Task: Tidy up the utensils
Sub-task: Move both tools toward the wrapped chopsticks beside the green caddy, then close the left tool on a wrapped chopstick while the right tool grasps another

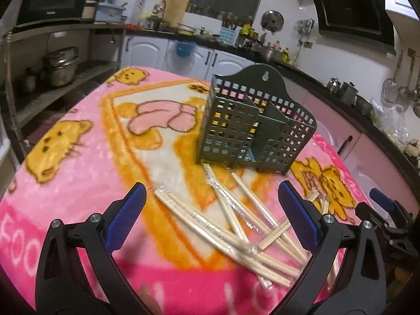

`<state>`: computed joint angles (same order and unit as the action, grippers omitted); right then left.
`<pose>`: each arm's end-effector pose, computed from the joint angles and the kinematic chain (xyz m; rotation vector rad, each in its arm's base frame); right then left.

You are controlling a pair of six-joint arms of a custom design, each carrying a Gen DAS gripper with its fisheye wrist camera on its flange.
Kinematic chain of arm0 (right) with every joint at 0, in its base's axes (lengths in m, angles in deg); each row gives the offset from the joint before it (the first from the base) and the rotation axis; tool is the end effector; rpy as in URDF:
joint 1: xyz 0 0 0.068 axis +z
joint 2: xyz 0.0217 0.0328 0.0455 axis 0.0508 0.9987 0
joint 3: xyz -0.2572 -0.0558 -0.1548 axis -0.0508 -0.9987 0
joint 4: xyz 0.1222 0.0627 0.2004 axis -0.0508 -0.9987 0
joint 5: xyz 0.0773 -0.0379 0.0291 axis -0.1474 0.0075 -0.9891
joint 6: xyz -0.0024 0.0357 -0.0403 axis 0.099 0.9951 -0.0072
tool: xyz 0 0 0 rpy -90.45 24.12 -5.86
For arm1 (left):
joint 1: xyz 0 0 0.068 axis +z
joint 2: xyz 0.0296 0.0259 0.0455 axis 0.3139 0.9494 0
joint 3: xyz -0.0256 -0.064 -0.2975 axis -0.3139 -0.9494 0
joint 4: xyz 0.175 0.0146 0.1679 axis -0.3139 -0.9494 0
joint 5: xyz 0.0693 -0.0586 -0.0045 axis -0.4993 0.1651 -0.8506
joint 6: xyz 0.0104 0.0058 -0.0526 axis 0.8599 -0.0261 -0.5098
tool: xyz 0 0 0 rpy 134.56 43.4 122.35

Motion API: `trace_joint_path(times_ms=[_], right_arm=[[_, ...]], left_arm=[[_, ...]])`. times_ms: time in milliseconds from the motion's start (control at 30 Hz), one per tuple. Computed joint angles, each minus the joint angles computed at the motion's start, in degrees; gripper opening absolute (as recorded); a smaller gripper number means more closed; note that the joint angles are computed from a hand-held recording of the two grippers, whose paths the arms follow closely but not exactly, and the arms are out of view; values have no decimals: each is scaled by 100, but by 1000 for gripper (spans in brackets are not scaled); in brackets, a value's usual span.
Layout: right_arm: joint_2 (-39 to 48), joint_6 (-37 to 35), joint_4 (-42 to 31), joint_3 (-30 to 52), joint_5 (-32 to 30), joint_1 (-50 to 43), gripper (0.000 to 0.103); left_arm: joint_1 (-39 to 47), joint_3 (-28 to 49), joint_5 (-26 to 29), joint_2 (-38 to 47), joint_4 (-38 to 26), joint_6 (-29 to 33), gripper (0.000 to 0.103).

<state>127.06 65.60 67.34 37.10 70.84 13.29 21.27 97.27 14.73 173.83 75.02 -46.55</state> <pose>0.3352 0.0715 0.2349 -0.5167 2.0409 0.3184 0.2843 0.0145 0.2314 -0.3903 2.1203 -0.1640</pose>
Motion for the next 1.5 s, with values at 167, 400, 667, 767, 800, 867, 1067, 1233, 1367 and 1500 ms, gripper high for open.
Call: trace_joint_path(times_ms=[167, 400, 667, 767, 800, 867, 1067, 1233, 1367, 1500], right_arm=[[195, -35, -273, 324, -8, -102, 97], [441, -61, -610, 695, -210, -235, 97], [784, -166, -1207, 1190, -318, -277, 83], [1004, -150, -1491, 1453, -361, -311, 77], [1075, -144, -1610, 1554, -387, -331, 73], [1249, -145, -1905, 1808, -400, -368, 71], [1870, -70, -2782, 2633, -652, -547, 58], [2286, 102, -3362, 3150, -1021, -697, 54], [2394, 170, -3493, 3305, -1179, -757, 52], [2478, 239, -3585, 3441, -1326, -819, 38]], left_arm=[[84, 494, 386, 493, -331, 7, 92], [189, 1117, 734, 987, -793, 104, 76], [335, 1774, 1105, 1624, -1432, 7, 65], [388, 1970, 1246, 1848, -1614, -70, 63], [400, 2020, 1278, 1909, -1642, -86, 61], [417, 2120, 1261, 2013, -1708, -90, 60], [426, 2365, 1201, 2210, -1851, -116, 50], [470, 2517, 1208, 2293, -1963, -129, 44], [465, 2605, 1152, 2347, -2004, -168, 43], [429, 2640, 1025, 2366, -2016, -169, 34]])
